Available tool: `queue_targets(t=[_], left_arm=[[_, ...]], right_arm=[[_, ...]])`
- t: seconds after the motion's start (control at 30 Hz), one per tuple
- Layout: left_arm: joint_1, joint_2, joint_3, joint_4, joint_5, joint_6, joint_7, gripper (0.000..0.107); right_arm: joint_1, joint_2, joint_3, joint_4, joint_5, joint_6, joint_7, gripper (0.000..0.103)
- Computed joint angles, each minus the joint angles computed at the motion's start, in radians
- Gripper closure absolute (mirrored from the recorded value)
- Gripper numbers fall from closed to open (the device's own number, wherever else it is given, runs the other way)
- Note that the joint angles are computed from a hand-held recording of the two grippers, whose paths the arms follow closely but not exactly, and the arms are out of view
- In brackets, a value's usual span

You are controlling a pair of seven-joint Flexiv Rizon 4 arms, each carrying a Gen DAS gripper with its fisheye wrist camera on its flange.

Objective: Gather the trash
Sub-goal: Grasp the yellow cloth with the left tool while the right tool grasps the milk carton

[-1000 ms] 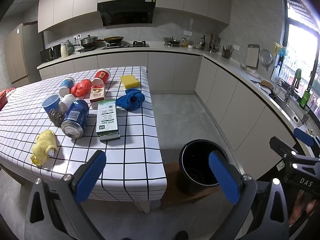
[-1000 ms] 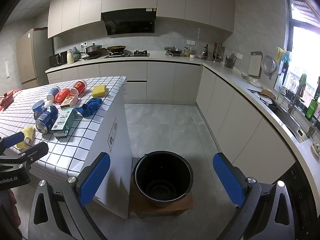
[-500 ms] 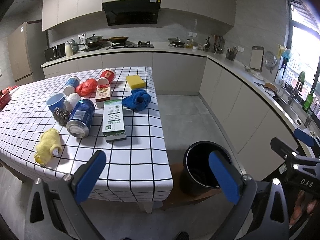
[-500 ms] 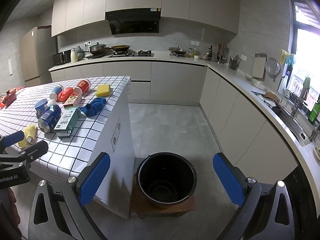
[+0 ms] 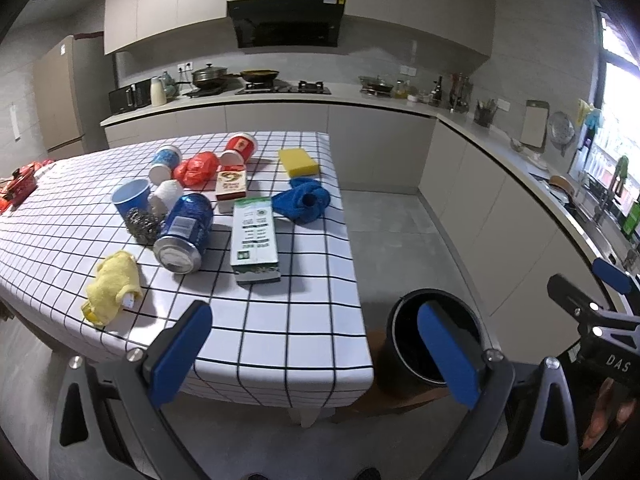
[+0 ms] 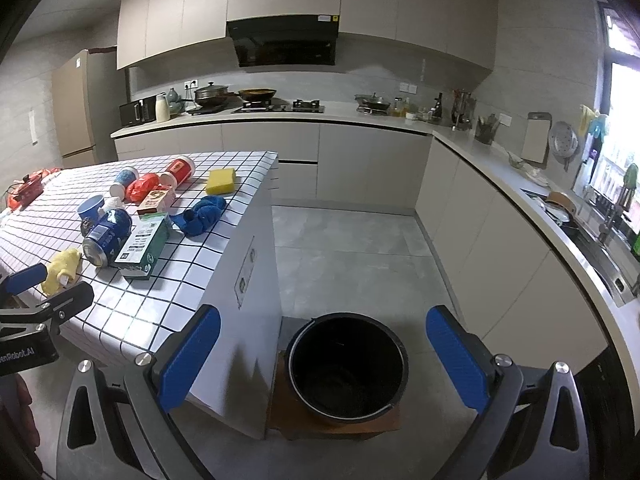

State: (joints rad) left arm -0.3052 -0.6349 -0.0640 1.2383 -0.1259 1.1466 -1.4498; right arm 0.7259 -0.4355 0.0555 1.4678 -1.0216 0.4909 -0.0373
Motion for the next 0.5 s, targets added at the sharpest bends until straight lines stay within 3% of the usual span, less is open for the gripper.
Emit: queue_targets(t=[0.5], left_arm=[[0.0, -0.067, 0.116, -0.125, 0.101, -0.068, -0.177, 0.004]], right_arm=[[-0.015, -0.143, -0.057, -0.17, 0.07, 0.14, -0.142, 0.0]])
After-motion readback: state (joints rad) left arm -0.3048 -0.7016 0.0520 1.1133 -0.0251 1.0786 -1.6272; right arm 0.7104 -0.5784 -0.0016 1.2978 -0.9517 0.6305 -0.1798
